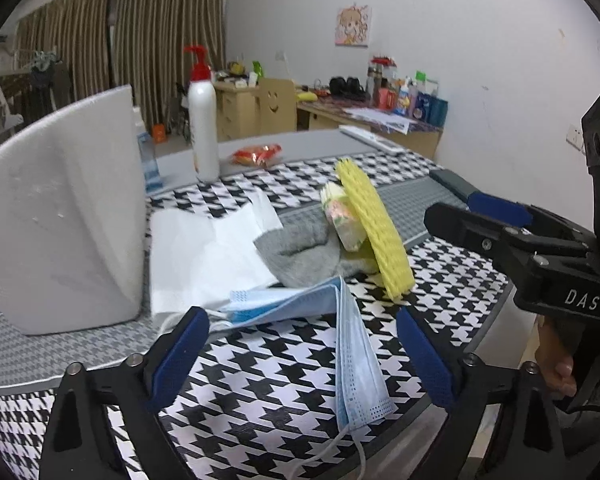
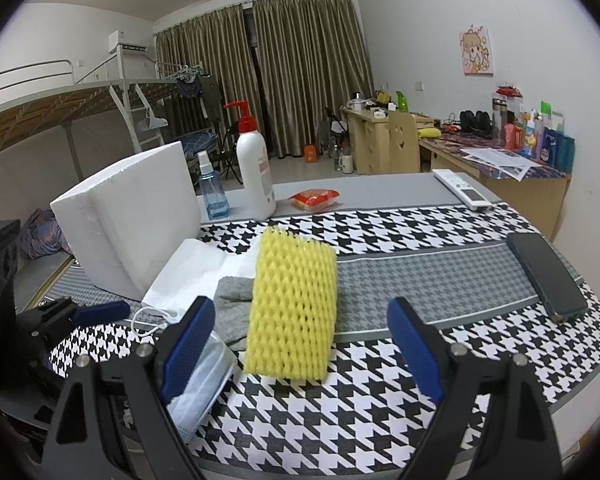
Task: Organize soft objects
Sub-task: 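Grasp the yellow foam net sleeve with the right tool while the left tool grasps the blue mask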
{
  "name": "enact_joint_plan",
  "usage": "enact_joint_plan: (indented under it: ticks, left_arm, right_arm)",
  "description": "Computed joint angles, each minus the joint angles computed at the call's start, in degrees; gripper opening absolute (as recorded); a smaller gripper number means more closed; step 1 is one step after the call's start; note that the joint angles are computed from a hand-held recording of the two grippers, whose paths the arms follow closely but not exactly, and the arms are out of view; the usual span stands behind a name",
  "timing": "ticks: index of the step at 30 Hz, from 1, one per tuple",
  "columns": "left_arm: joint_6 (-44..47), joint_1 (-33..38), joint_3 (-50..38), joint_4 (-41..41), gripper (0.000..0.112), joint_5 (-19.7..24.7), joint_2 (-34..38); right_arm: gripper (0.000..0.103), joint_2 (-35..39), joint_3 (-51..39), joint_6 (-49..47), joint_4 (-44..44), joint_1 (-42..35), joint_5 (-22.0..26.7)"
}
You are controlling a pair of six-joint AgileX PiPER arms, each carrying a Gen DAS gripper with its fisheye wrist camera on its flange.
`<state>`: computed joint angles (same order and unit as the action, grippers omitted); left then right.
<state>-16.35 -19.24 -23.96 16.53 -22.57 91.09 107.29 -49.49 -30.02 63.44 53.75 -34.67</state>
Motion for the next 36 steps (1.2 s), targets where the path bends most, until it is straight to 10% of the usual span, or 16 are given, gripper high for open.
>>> enact_joint_plan:
  ticks: [14, 30, 36]
  left_arm:
    - [-22.0, 1.0, -4.9, 24.1, 0.058, 2.7, 5.5]
    - [-31.4, 1.1, -7.1, 33.9, 0.027, 2.8, 7.6]
    - [-31.8, 1.3, -7.5, 34.8, 0.022, 2.7, 8.0]
  right_arm:
    - [0.091, 2.4, -2.7, -1.5, -0.1, -2.8, 4.5]
    - [0.090, 5.3, -5.8, -3.6, 1.3, -5.2, 11.1]
    - [0.071, 6.1, -6.6, -3.8, 1.4, -6.6, 13.8]
